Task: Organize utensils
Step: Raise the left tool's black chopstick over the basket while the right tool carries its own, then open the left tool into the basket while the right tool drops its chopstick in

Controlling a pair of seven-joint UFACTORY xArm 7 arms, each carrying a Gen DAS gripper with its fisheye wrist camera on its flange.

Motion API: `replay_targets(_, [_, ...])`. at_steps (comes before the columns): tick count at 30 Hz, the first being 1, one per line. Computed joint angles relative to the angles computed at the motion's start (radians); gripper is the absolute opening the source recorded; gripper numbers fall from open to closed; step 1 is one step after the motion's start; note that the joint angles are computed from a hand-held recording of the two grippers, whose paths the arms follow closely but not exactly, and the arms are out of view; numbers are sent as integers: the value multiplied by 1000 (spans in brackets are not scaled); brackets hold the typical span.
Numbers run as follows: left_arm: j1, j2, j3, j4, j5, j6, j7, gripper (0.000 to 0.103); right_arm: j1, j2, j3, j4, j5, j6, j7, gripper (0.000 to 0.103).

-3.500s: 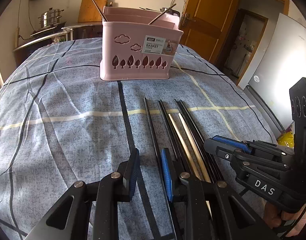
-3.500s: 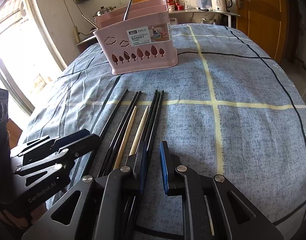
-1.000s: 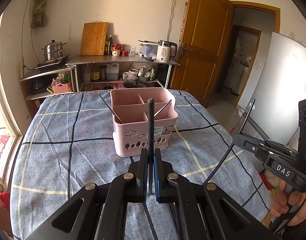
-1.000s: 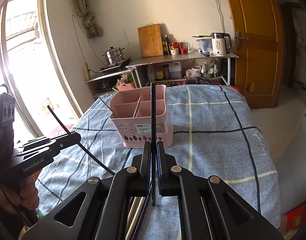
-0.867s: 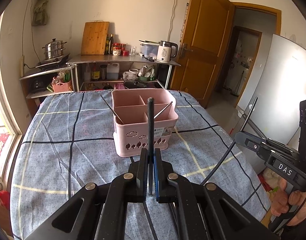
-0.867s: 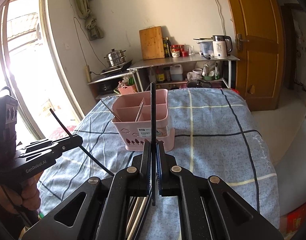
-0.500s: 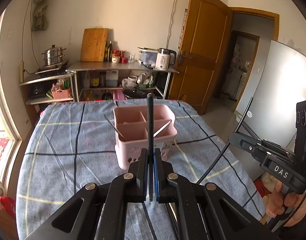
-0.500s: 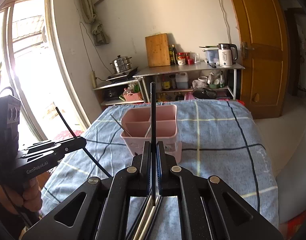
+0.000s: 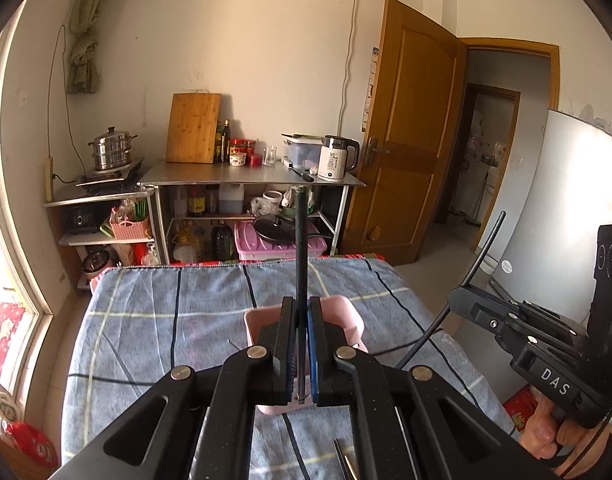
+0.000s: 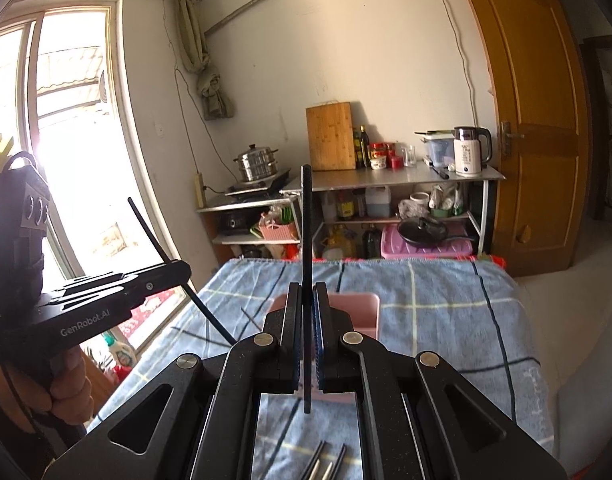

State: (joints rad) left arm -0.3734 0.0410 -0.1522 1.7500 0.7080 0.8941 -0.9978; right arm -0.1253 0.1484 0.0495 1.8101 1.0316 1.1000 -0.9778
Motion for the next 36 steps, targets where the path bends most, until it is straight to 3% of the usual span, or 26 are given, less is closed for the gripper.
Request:
replay_targets(12, [22, 94, 69, 85, -46, -48, 44, 5, 30, 124, 73, 152, -40, -85, 82, 5])
replay_targets(25, [61, 94, 97, -55, -80, -166, -12, 5, 60, 173, 110, 111, -140, -149, 111, 5])
replay_targets(36, [76, 55, 83, -157, -86, -188, -72, 8, 56, 186, 106, 92, -210, -101, 140, 7])
